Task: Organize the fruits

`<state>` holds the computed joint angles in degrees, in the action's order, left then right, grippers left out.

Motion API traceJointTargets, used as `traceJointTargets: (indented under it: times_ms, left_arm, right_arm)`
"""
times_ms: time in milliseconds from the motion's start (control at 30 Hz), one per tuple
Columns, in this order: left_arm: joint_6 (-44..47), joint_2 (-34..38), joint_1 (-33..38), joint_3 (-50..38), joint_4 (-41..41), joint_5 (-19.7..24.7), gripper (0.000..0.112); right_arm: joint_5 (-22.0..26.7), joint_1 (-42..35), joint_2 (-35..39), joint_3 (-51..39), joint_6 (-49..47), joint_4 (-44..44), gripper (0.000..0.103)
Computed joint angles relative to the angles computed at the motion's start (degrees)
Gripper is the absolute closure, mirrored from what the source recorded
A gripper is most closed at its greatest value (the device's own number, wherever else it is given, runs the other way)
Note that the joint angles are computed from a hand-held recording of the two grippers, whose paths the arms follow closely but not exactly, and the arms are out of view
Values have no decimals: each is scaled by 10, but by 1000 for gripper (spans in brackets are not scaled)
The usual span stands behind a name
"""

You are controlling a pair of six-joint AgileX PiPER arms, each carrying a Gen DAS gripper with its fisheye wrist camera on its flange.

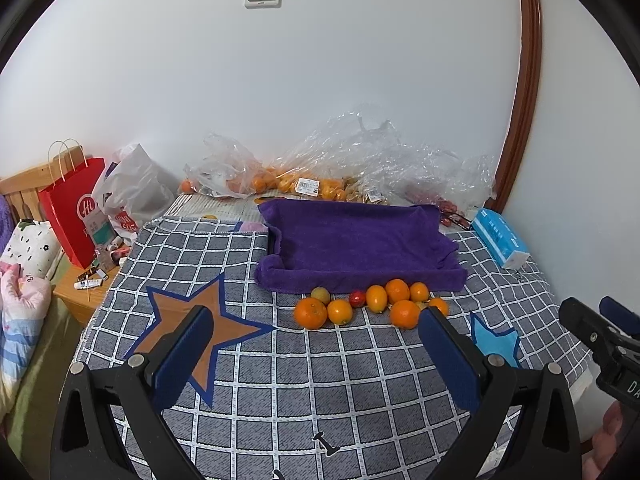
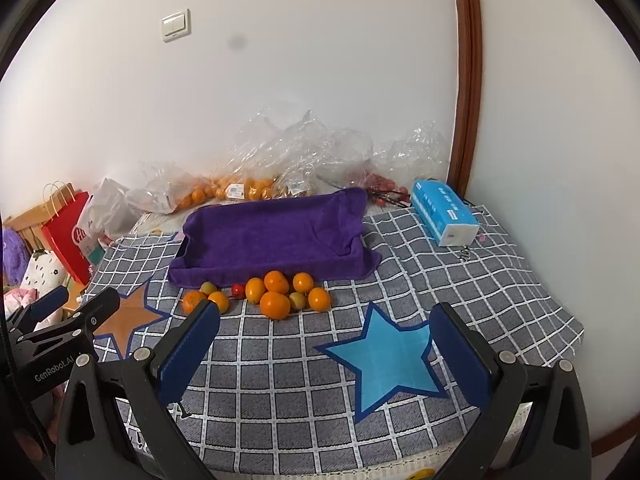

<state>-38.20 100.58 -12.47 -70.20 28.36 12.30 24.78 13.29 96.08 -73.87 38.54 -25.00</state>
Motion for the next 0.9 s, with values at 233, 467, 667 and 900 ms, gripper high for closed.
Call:
traceJointTargets:
  times_ms: [233,467,667,900]
  left_arm:
    - [-55,-10,-5,16,74,-7,9]
    - [-52,-16,0,28,74,-21,9]
    - [49,-15,6,29,-30,-34,9]
    - [152,5,16,6,-129,-33,9]
  right_arm:
    - [-33,4,4,20,33,-25,0]
    - [-43,8,5,29,73,-58,0]
    - [-41,16,1,40,143,-134,0]
    - [-60,-6,6,30,63,-49,0]
